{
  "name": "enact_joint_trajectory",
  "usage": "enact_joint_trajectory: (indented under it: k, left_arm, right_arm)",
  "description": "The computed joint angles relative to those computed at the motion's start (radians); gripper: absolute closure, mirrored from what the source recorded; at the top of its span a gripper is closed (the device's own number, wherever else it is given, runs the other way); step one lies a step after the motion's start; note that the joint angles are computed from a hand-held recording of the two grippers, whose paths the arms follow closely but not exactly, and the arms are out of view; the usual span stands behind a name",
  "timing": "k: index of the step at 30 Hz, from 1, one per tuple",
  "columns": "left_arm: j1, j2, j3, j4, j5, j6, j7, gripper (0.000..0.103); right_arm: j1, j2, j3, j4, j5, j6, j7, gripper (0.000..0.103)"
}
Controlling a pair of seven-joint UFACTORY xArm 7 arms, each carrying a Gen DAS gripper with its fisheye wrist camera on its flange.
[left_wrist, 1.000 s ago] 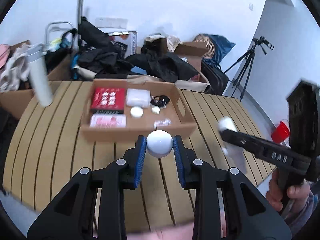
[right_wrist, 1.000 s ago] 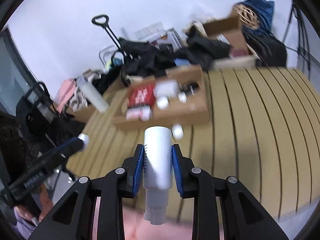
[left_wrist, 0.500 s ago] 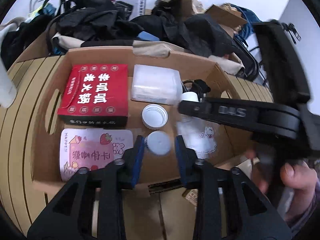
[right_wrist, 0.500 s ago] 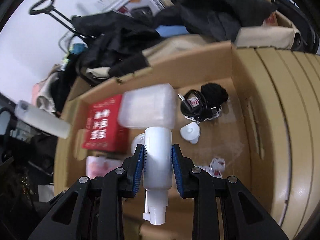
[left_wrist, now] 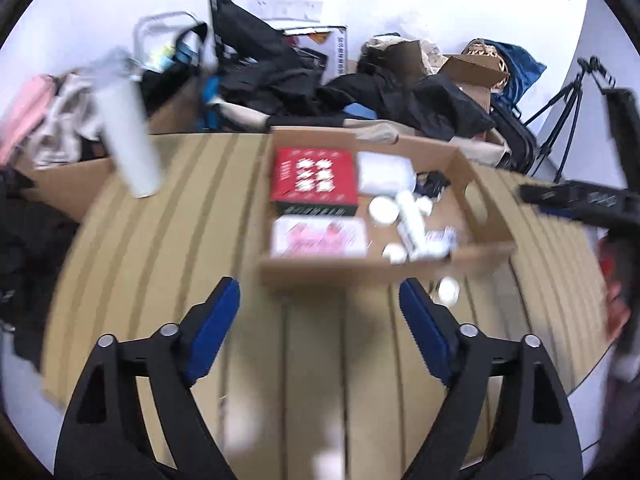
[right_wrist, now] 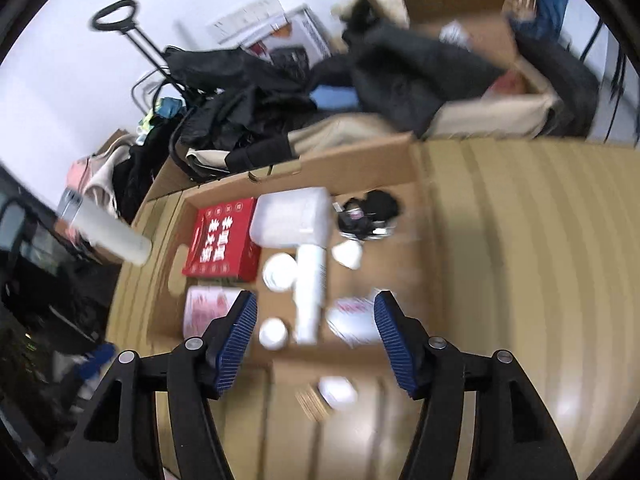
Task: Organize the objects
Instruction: 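Withdraw both tools from the tray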
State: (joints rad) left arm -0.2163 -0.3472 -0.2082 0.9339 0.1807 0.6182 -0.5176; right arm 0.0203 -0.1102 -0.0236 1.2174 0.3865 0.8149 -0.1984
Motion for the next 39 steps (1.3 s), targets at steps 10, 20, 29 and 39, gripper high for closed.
enact_joint_trajectory:
  k: [10,20,29,39]
  left_arm:
    - [-0.089,-0.464,-0.081,-0.210,-0.099,0.195,-0.069,0.000]
    - [-0.166,-0.536,-0.144,-0.268,-0.142,0.199,-0.080,0.000]
    - [-0.200,-0.475,-0.177,-0.285,-0.124,0.166,-0.088,0.000]
    - [-0.213,-0.323,-0.117,-0.330,-0.137,0.069,-0.047,0.000]
  right_arm:
    - [-0.023,-0.658,-0.056,-0.408,-0.195,0.095,-0.025,0.036]
    - [-0.038,-1.151,-0.051,-0.714,-0.232,0.292,0.086,0.033]
    - [-0.034,-1.321,0.000,-0.814,-0.275,0.263,0.113,0.033]
    - [-0.007,-1.214,-0.056,-0.892,-0.274,0.118,0.160,0.033]
